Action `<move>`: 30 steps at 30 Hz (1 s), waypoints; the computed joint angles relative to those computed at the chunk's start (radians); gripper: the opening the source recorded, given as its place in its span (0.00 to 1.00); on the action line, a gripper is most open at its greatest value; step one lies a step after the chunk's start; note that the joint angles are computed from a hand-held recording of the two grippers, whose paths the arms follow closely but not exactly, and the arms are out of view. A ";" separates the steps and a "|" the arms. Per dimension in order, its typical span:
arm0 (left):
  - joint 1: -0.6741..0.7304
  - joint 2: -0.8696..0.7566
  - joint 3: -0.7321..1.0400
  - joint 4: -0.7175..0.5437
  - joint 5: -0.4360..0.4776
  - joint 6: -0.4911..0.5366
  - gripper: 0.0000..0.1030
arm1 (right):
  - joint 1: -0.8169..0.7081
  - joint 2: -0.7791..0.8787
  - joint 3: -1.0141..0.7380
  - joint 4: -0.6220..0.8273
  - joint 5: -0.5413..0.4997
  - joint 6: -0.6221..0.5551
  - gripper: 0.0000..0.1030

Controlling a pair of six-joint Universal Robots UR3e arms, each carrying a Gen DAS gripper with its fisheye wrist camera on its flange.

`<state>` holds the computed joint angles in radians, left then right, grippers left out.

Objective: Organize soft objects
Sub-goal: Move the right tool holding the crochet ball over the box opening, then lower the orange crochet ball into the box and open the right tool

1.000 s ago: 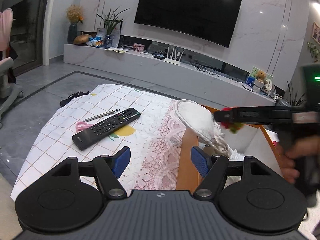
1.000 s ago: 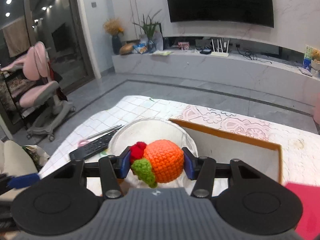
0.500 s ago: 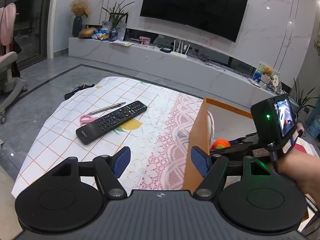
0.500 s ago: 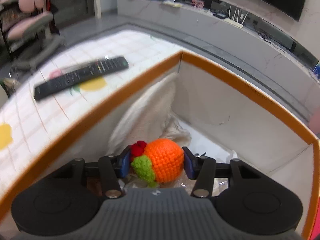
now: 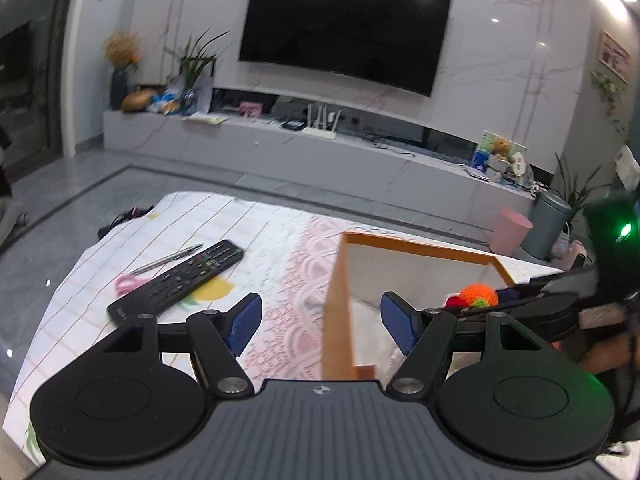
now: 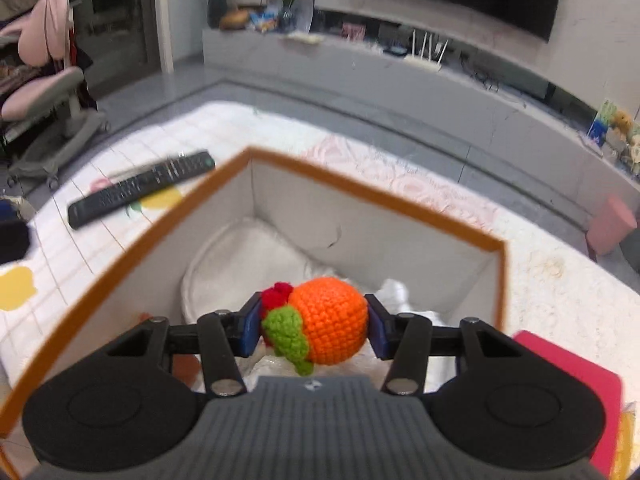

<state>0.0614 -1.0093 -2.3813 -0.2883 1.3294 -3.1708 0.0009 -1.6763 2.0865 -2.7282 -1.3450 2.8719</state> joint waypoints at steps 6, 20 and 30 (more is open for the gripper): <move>-0.116 -0.088 0.008 0.068 0.094 0.015 0.78 | -0.081 -0.161 0.032 0.129 0.034 -0.109 0.50; -0.066 -0.042 0.002 -0.019 0.026 0.013 0.78 | -0.132 -0.459 0.044 0.711 0.183 -0.382 0.50; -0.096 -0.044 0.003 -0.017 0.052 0.006 0.78 | -0.105 -0.492 0.109 0.620 0.155 -0.343 0.50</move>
